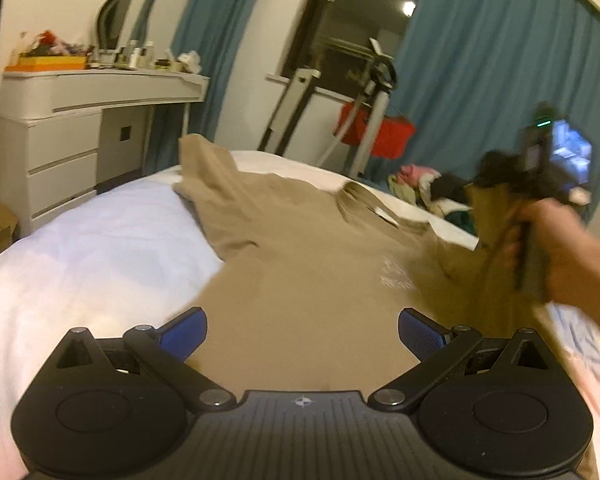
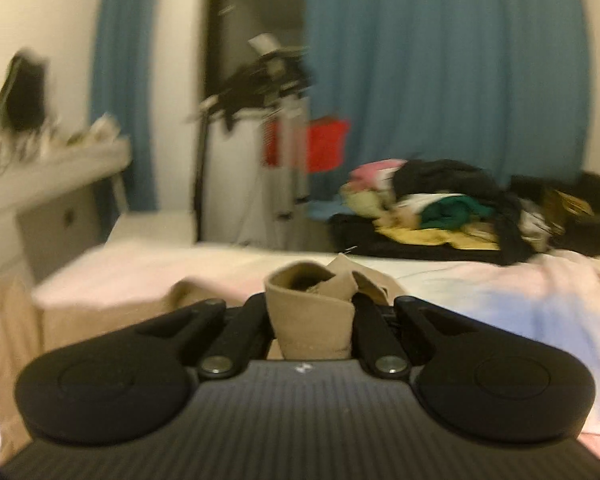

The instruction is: Fold clothes

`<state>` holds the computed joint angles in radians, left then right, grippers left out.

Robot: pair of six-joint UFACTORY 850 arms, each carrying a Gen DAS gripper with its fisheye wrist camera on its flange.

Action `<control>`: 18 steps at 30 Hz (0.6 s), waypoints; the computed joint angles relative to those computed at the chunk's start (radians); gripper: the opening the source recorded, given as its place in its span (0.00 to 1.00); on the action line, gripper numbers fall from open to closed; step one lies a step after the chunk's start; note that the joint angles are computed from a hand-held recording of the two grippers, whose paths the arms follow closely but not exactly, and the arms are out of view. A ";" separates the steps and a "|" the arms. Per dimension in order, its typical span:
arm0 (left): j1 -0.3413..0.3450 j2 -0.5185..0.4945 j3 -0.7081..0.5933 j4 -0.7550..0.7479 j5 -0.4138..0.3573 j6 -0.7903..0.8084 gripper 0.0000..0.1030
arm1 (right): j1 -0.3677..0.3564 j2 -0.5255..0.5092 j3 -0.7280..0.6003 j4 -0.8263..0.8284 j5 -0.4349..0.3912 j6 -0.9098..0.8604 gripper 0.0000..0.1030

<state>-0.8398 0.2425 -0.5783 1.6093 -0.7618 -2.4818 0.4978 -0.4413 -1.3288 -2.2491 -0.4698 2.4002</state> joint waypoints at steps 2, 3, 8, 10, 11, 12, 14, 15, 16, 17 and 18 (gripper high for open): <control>0.023 -0.001 0.004 -0.008 0.006 0.005 1.00 | 0.039 -0.082 -0.074 0.106 0.020 -0.155 0.04; 0.036 -0.008 0.001 -0.018 0.011 0.021 1.00 | 0.057 -0.124 -0.116 0.169 0.031 -0.243 0.04; 0.072 -0.045 -0.004 -0.037 -0.005 0.067 0.99 | 0.095 -0.266 -0.266 0.455 0.079 -0.541 0.06; 0.086 -0.056 -0.002 -0.030 0.004 0.066 0.99 | 0.086 -0.269 -0.264 0.379 0.119 -0.451 0.25; 0.093 -0.061 -0.003 -0.026 0.015 0.060 0.99 | 0.080 -0.262 -0.257 0.329 0.144 -0.404 0.55; 0.099 -0.066 -0.003 -0.021 0.024 0.051 0.99 | 0.074 -0.243 -0.234 0.237 0.157 -0.316 0.83; 0.107 -0.075 -0.007 -0.020 0.044 0.050 0.99 | 0.074 -0.201 -0.182 0.065 0.146 -0.139 0.89; 0.108 -0.080 -0.011 -0.018 0.047 0.054 0.99 | 0.073 -0.181 -0.165 0.026 0.156 -0.090 0.89; 0.108 -0.086 -0.015 -0.017 0.047 0.061 0.99 | 0.073 -0.160 -0.148 -0.012 0.165 -0.041 0.89; 0.105 -0.089 -0.017 -0.017 0.043 0.068 0.99 | 0.073 -0.121 -0.106 -0.050 0.164 0.019 0.89; 0.097 -0.088 -0.017 -0.017 0.034 0.072 0.99 | 0.074 -0.082 -0.066 -0.088 0.163 0.078 0.89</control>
<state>-0.7430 0.1545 -0.5957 1.5926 -0.7279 -2.4100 0.5715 -0.5233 -1.3943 -2.3368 -0.3068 2.4779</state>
